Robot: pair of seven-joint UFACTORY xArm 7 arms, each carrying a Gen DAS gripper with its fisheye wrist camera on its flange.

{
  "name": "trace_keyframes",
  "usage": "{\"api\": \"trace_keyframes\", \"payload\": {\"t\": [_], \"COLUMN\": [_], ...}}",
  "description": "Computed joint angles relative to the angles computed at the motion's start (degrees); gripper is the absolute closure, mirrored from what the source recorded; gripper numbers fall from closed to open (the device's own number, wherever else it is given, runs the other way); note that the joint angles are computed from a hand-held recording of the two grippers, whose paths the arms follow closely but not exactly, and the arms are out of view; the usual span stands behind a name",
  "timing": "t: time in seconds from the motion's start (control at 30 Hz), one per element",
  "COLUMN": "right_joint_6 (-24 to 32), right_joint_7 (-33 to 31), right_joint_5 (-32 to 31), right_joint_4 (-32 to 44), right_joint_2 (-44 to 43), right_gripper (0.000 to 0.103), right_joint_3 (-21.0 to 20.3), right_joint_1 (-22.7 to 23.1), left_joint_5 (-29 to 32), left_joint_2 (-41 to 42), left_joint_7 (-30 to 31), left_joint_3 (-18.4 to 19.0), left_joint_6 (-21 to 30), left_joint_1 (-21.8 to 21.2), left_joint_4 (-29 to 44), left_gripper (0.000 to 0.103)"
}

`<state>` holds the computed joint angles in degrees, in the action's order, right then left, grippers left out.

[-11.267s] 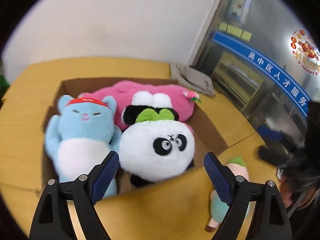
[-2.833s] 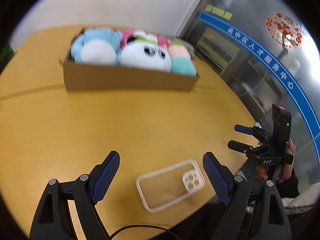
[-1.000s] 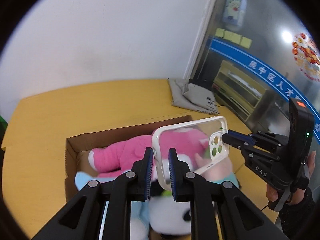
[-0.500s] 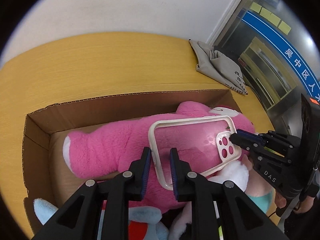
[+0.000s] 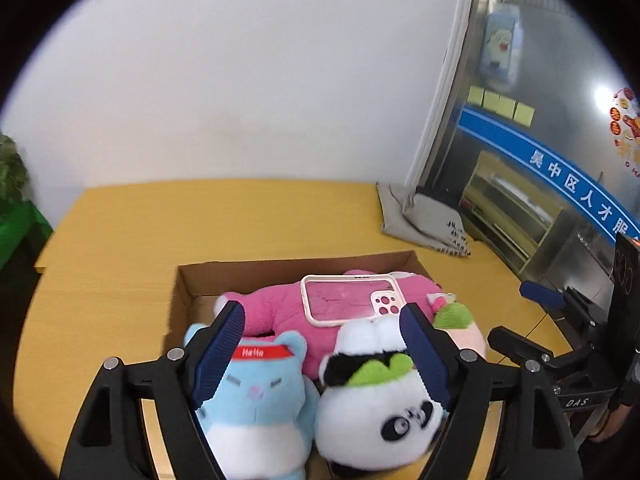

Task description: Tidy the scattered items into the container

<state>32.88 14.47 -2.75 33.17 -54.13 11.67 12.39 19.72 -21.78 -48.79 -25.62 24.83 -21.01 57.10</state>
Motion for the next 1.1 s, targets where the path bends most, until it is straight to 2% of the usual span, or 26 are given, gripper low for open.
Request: {"api": "trace_keyframes", "payload": {"t": [0.17, 0.4, 0.57, 0.77, 1.1], "right_joint_6": [7.1, 14.6, 19.2, 23.0, 23.2], "right_joint_7": [6.1, 13.5, 16.4, 17.5, 17.0], "right_joint_5": [-1.0, -1.1, -0.9, -1.1, -0.7], "right_joint_4": [-2.4, -5.7, -6.1, -6.3, -8.0], "right_joint_2": [-11.6, -20.6, -24.8, -28.3, -30.1], "right_gripper": [0.000, 0.000, 0.000, 0.000, 0.000], "right_joint_3": [7.0, 12.7, 14.4, 14.8, 13.7], "right_joint_1": [0.3, 4.8, 7.9, 9.7, 9.8], "left_joint_5": [-1.9, -5.5, -6.8, -7.0, -5.8], "left_joint_2": [-13.4, -20.2, -22.0, -22.2, -19.6], "left_joint_7": [-6.2, -10.2, -10.9, -11.0, -11.8], "left_joint_3": [-3.6, -8.4, -9.7, -11.5, -12.9], "left_joint_6": [3.5, 7.0, 8.3, 9.7, 9.4], "left_joint_1": [-0.9, -3.0, -4.8, -5.3, -4.3], "left_joint_4": [-8.7, -13.8, -14.5, -13.5, -12.0], "left_gripper": [0.023, 0.023, 0.023, 0.023, 0.023]}}
